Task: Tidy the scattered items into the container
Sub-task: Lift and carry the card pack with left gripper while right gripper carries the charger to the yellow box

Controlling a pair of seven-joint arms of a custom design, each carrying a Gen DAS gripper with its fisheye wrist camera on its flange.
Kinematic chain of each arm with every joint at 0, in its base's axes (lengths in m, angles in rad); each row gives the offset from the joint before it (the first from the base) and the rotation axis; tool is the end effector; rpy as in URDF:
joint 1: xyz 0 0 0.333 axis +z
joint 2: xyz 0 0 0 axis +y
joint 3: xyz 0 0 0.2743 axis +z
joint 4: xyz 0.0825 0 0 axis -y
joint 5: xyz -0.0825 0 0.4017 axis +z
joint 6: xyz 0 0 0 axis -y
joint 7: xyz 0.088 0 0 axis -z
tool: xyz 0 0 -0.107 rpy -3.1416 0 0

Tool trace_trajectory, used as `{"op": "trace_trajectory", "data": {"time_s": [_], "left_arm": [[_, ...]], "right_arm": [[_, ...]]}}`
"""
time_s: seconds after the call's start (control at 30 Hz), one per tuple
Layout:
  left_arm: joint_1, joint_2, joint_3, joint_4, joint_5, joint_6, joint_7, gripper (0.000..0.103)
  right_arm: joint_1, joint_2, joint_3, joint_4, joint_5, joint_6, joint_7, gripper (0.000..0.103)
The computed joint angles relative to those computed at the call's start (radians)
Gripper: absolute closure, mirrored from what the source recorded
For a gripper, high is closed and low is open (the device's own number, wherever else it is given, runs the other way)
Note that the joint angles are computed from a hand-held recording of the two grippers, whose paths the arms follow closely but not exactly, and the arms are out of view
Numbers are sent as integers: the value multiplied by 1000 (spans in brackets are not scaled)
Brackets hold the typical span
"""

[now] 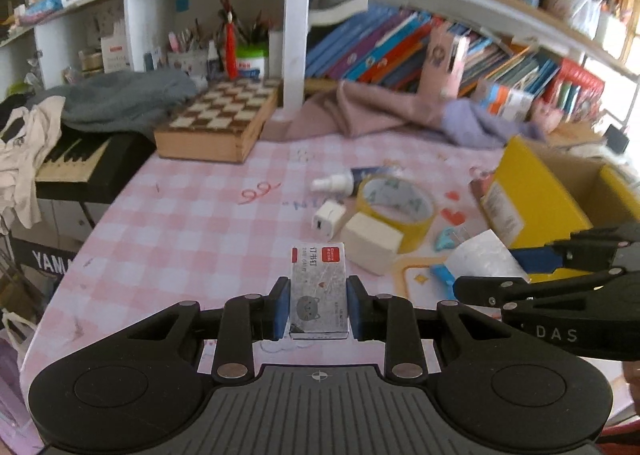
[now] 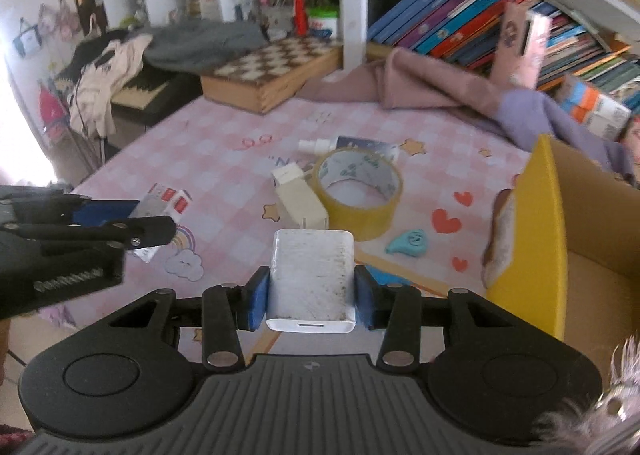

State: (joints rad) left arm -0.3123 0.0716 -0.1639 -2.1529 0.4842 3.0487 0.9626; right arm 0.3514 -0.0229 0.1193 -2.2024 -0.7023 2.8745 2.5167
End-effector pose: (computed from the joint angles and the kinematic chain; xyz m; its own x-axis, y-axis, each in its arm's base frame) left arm 0.5205 -0.3079 0.4077 -0.3506 -0.9334 0.0759 -0.6492 0.1838 -0.7381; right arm 0.5015 0.2964 0.4101 0.1635 -0.9850 -0.0548 -0.7141 -0.0798 -0.6955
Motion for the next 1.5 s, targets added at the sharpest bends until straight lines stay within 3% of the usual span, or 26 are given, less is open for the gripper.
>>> {"op": "trace_trajectory", "data": {"time_s": [0.2,0.33,0.57,1.17,1.33,1.5], "left_arm": [[33,-123,-52,-134,-117,58,111,75],[2,-171,-52,-202,-308,72,290,75],[-110,-270,7,-318,-580,91,555,75],[-476,-411,231,-446,-1021,74,1078,75],[-547,-415,260,-437,-1125,51,1205,75],[-573,-412,254,-421,-1214,21,1317,75]], "right_arm": [[-15,-121,46,-93,-136,-22,172,62],[-12,-169,80,-136,-141,-56,223,61],[5,-268,137,-218,-128,-130,320,61],[112,-531,247,-418,-17,-382,567,61],[152,-605,263,-469,24,-461,619,61],[185,-659,268,-500,66,-540,664,62]]}}
